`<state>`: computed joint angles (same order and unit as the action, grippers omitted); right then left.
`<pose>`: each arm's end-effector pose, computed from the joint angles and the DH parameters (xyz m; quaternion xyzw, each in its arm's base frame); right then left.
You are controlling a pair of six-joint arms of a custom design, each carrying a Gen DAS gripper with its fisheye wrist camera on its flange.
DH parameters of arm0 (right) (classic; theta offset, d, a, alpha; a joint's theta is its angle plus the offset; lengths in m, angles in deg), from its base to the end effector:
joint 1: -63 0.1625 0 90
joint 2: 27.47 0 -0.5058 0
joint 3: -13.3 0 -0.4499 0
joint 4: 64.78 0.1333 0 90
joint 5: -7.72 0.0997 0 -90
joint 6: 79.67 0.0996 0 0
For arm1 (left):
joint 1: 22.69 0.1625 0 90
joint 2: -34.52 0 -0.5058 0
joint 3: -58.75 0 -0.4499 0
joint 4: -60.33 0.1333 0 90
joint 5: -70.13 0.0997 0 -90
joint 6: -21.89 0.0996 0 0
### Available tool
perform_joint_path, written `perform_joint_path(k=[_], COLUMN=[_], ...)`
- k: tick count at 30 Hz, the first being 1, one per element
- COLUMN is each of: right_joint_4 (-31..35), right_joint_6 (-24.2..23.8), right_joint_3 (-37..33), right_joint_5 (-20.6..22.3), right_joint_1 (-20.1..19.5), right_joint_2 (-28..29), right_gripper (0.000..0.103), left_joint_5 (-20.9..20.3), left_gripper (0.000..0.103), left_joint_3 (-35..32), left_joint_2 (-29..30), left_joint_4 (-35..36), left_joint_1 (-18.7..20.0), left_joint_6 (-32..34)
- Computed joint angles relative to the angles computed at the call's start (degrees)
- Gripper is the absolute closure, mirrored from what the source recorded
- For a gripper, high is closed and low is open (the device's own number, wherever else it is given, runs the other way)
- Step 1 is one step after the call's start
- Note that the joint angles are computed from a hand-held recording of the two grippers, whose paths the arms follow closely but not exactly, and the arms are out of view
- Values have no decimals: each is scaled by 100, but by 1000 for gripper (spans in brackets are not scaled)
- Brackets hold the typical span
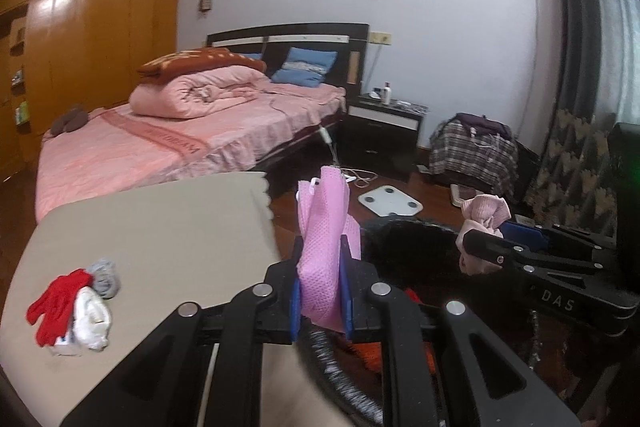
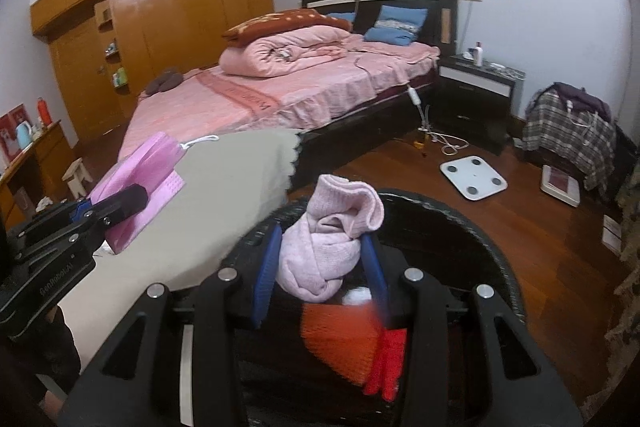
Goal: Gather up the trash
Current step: 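Carry both pink items over the black bin and open both tools, then return to the pile and grasp the white tissue with the right tool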
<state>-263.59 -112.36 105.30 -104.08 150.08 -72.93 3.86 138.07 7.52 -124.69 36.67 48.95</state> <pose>0.0558 -0.7964 0.2417 0.1214 -0.8374 0.4339 0.3094 -0.2895 -0.8290 0.0367 0.3742 0.8345 -0.3621 0.1803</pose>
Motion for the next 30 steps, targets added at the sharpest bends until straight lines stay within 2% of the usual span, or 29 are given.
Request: perform_joint_path(k=[7, 9, 10, 11, 12, 14, 16, 19, 21, 30], right_joint_4=[-189, -269, -306, -374, -456, -583, -754, -819, -822, -451], right_joint_6=[28, 11, 25, 33, 32, 26, 13, 86, 126, 96], right_joint_3=[113, 130, 128, 136, 157, 209, 252, 323, 348, 113], right_joint_5=[-213, -294, -365, -424, -447, -506, -569, -497, -462, -162], right_joint_1=[-165, -208, -224, -240, -256, -286, -293, -286, -250, 44], right_joint_2=[-94, -106, -105, -106, -112, -134, -139, -174, -178, 81], right_gripper=[62, 60, 49, 44, 37, 30, 15, 8, 7, 7], left_joint_5=[-178, -267, -260, -283, -340, -361, -310, -249, -163, 455], left_gripper=[87, 79, 70, 53, 47, 46, 42, 32, 25, 19], left_joint_3=[-369, -457, -522, -521, -538, -550, -514, -419, -340, 103], left_joint_2=[335, 397, 444, 453, 471, 473, 460, 390, 325, -124], left_joint_4=[341, 459, 544, 546, 541, 575, 499, 304, 86, -599], left_joint_1=[-70, -67, -75, -78, -72, -71, -72, -68, -57, 121], left_joint_6=[93, 76, 65, 58, 51, 59, 93, 142, 234, 203])
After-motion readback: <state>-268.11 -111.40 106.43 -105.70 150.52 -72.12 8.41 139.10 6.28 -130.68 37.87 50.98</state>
